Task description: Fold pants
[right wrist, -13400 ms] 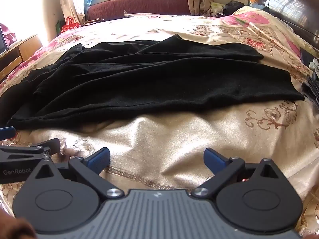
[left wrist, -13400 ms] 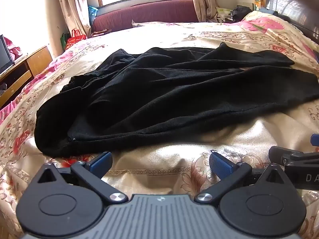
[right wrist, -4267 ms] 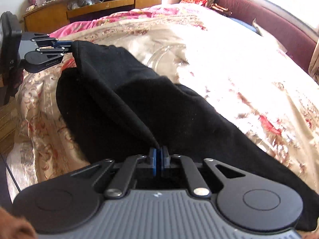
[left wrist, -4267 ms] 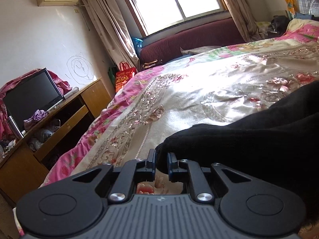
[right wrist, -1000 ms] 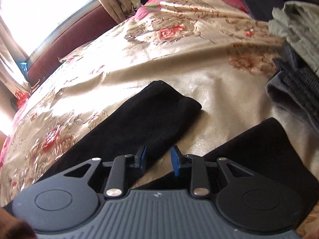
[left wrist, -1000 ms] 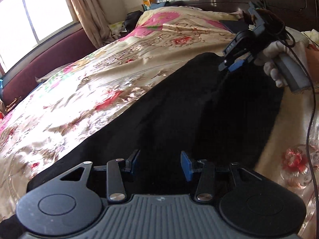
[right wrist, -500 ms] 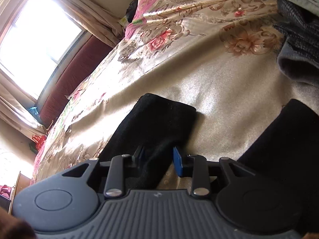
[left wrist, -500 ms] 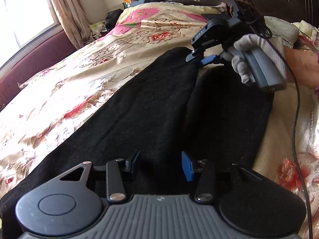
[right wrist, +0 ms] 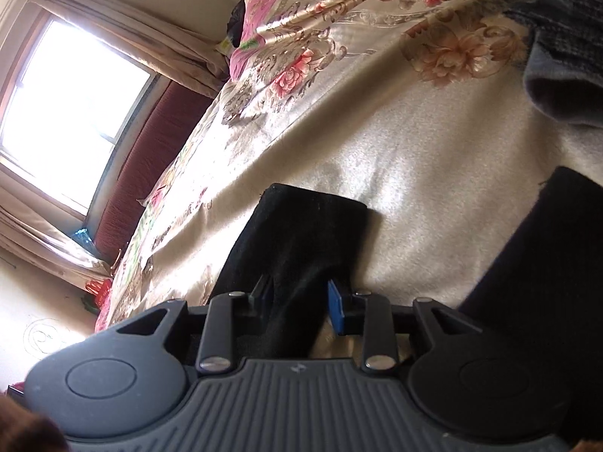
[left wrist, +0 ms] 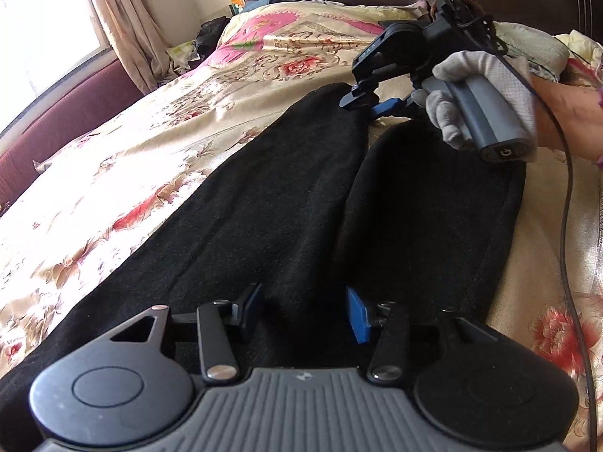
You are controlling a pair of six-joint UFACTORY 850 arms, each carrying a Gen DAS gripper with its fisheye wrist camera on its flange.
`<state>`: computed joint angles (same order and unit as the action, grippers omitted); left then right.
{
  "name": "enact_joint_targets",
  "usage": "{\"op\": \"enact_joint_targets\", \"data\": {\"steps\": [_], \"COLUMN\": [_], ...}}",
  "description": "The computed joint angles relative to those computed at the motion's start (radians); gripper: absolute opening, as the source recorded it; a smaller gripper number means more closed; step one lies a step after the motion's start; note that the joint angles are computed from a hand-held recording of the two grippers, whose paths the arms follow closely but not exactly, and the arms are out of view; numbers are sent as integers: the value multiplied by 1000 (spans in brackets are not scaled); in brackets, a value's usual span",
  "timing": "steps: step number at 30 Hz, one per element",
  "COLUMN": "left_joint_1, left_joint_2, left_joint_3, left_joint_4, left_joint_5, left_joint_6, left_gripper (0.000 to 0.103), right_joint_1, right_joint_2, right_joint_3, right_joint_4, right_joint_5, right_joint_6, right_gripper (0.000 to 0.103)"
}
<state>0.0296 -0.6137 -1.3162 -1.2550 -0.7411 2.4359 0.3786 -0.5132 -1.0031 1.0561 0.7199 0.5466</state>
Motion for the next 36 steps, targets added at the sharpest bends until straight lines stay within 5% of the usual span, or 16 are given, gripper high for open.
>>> {"op": "enact_joint_targets", "data": {"steps": [6, 20, 26, 32, 36], "left_joint_1": [-6, 13, 38, 16, 21], "left_joint_2": [1, 70, 123, 181, 202], "left_joint_3": [3, 45, 121, 222, 223], "left_joint_4": [-11, -128, -278, -426, -455], "left_joint_5": [4, -25, -90, -103, -92], "left_joint_6": [-12, 84, 265, 457, 475], "left_gripper": [62, 51, 72, 72, 49], "right_joint_1": [-26, 38, 80, 125, 146], "right_joint_2": [-15, 212, 297, 352, 385], "right_joint_3": [-11, 6, 30, 53, 66], "right_joint_4": [-57, -143, -114, -31, 27], "right_joint_5": [-4, 47, 56, 68, 82], "right_joint_6": [112, -61, -115, -176, -233], "right_gripper": [7, 7, 7, 7, 7]}}
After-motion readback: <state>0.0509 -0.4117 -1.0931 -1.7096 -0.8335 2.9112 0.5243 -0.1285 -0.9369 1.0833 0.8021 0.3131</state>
